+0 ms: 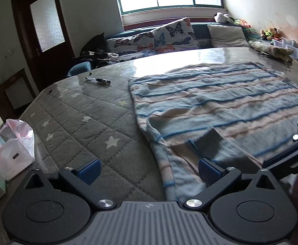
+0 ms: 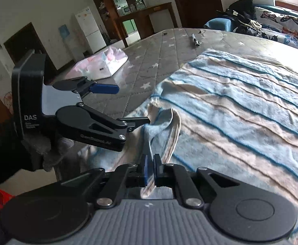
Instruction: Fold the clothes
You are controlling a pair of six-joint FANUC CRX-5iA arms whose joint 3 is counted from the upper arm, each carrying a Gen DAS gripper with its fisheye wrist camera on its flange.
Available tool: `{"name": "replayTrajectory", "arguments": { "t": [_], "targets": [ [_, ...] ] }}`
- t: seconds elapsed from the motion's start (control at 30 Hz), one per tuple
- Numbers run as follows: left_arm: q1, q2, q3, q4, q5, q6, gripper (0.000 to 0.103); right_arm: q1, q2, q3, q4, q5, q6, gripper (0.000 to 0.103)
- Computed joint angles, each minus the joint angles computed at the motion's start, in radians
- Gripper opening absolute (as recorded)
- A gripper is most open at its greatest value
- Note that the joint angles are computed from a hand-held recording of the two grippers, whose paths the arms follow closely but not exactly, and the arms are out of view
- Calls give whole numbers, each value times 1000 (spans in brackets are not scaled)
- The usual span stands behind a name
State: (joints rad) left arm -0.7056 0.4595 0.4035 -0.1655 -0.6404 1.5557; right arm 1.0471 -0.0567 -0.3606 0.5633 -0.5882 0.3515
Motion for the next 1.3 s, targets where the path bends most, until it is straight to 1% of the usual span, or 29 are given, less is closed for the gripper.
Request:
{"name": "replayTrajectory", "arguments": {
  "t": [0.23,0.33,0.43,0.57,0.6,0.67,0.7,0.73,0.77,0.87,0.97,1.13,1.17,1.27,1.3],
  "targets": [
    [4,-86,-113,11,21,-36,103,37,-9,0,-5,-43,18,11],
    [13,-144,-189,44,37,-92,103,45,-11,-1,-3,-54,16,20],
    [20,-195,-256,76,60,-145,103,52,-13,-6,1,-58,9,21],
    [18,-214,-274,65,46,-134,103,58,-9,-8,16,-62,5,21],
    [17,-211,-267,52,36,-115,103,58,-9,-8,21,-62,2,19],
    [14,-206,-254,29,16,-81,103,59,-8,-10,30,-61,-6,14],
    [13,-204,-249,19,9,-67,103,60,-9,-12,36,-57,-12,13],
    [11,-206,-248,11,10,-59,103,61,-11,-15,42,-53,-19,10],
    [9,-209,-248,1,12,-53,103,62,-12,-17,48,-49,-25,8],
    [8,-236,-276,-25,34,-59,103,64,-19,-25,78,-30,-44,8],
    [10,-247,-287,-36,30,-58,103,61,-20,-21,72,-11,-50,8],
    [6,-252,-276,-84,16,14,103,63,-10,-15,65,4,-49,7],
    [7,-254,-277,-85,19,25,103,60,-13,-22,74,20,-62,7],
    [16,-255,-290,-41,56,-7,103,55,-13,-28,91,46,-82,5],
    [14,-245,-281,-43,48,-10,103,55,-11,-26,88,47,-78,5]
  ]
}}
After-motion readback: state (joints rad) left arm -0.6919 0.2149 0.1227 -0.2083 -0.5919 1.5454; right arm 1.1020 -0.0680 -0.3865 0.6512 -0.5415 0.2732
